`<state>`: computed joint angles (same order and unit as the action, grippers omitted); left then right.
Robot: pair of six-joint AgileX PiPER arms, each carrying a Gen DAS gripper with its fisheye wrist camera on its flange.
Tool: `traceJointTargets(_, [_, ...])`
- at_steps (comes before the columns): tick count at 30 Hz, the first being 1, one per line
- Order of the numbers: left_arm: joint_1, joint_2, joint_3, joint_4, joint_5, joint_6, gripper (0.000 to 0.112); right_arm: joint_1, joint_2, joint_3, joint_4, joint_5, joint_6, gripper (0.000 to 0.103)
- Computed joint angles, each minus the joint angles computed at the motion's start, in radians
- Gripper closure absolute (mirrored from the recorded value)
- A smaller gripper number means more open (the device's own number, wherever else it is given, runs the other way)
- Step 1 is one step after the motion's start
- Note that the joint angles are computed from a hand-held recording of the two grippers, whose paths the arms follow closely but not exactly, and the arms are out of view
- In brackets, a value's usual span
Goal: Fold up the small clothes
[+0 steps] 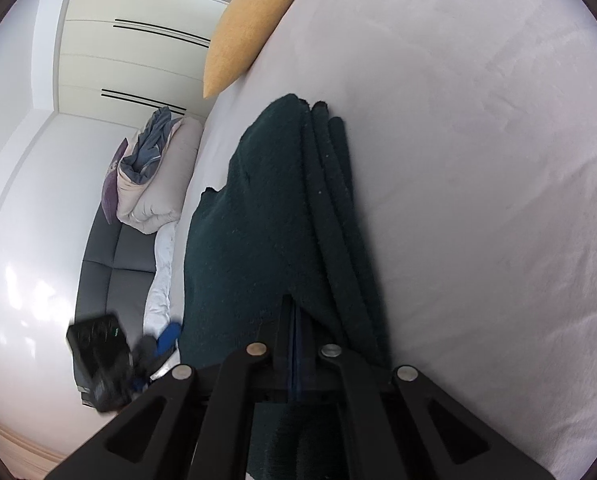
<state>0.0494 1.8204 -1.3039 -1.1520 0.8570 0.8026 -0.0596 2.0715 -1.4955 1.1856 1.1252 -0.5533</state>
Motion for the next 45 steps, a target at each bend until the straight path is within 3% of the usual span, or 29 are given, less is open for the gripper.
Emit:
traceJointTargets(5, [-0.027,-0.156,0.165,0.037,-0.029,0.049,0.079,0.011,0.001,0.003,0.014,-0.015,0.010,0.103])
traceJointTargets(11, [-0.065,-0.083,0.158,0.111,-0.043,-0.070,0.079,-0.011,-0.006,0.028,0.023,-0.011,-0.021,0.103])
traceJointTargets(14, [-0.100,-0.115,0.157,0.217,-0.068,-0.121,0.079,-0.001,-0.103,0.103,0.014,-0.053,-0.027,0.101])
traceJointTargets(16, [-0.085,-0.145,0.131,0.242,-0.034,-0.149,0.079,-0.018,-0.202,0.190,0.043,-0.060,-0.067,0.080])
traceJointTargets(17, [-0.065,-0.165,0.119,0.228,-0.022,-0.140,0.079,-0.036,-0.247,0.243,0.090,-0.050,-0.105,0.064])
traceJointTargets(18, [-0.043,-0.178,0.101,0.212,-0.007,-0.136,0.079,-0.057,-0.285,0.295,0.149,-0.032,-0.151,0.059])
traceJointTargets(21, [0.013,-0.164,0.055,0.154,0.063,-0.135,0.069,-0.068,-0.318,0.352,0.217,0.023,-0.185,0.059])
traceJointTargets(23, [0.005,-0.158,0.071,0.130,0.079,-0.119,0.069,-0.032,-0.309,0.344,0.211,0.038,-0.188,0.059])
traceJointTargets(27, [-0.077,-0.153,0.154,0.189,-0.003,-0.149,0.069,0.034,-0.242,0.303,0.185,0.007,-0.180,0.062])
traceJointTargets(28, [-0.087,-0.150,0.172,0.178,-0.015,-0.149,0.069,0.040,-0.224,0.298,0.163,-0.020,-0.168,0.066])
traceJointTargets(30, [-0.118,-0.163,0.203,0.190,-0.064,-0.159,0.069,0.019,-0.191,0.317,0.153,-0.033,-0.171,0.102])
traceJointTargets(35, [-0.185,-0.201,0.206,0.278,-0.115,-0.209,0.065,-0.073,-0.201,0.414,0.183,-0.031,-0.260,0.103])
traceJointTargets(41, [-0.264,-0.162,0.155,0.370,-0.177,-0.327,0.059,-0.084,-0.271,0.445,0.169,-0.090,-0.230,0.103])
traceJointTargets(43, [-0.261,-0.173,0.153,0.370,-0.172,-0.322,0.055,-0.111,-0.316,0.453,0.203,-0.083,-0.231,0.089])
traceJointTargets(44, [-0.261,-0.171,0.154,0.352,-0.169,-0.306,0.055,-0.119,-0.335,0.450,0.197,-0.083,-0.223,0.062])
traceJointTargets(45, [-0.256,-0.169,0.154,0.341,-0.163,-0.300,0.055,-0.123,-0.337,0.431,0.178,-0.076,-0.208,0.048])
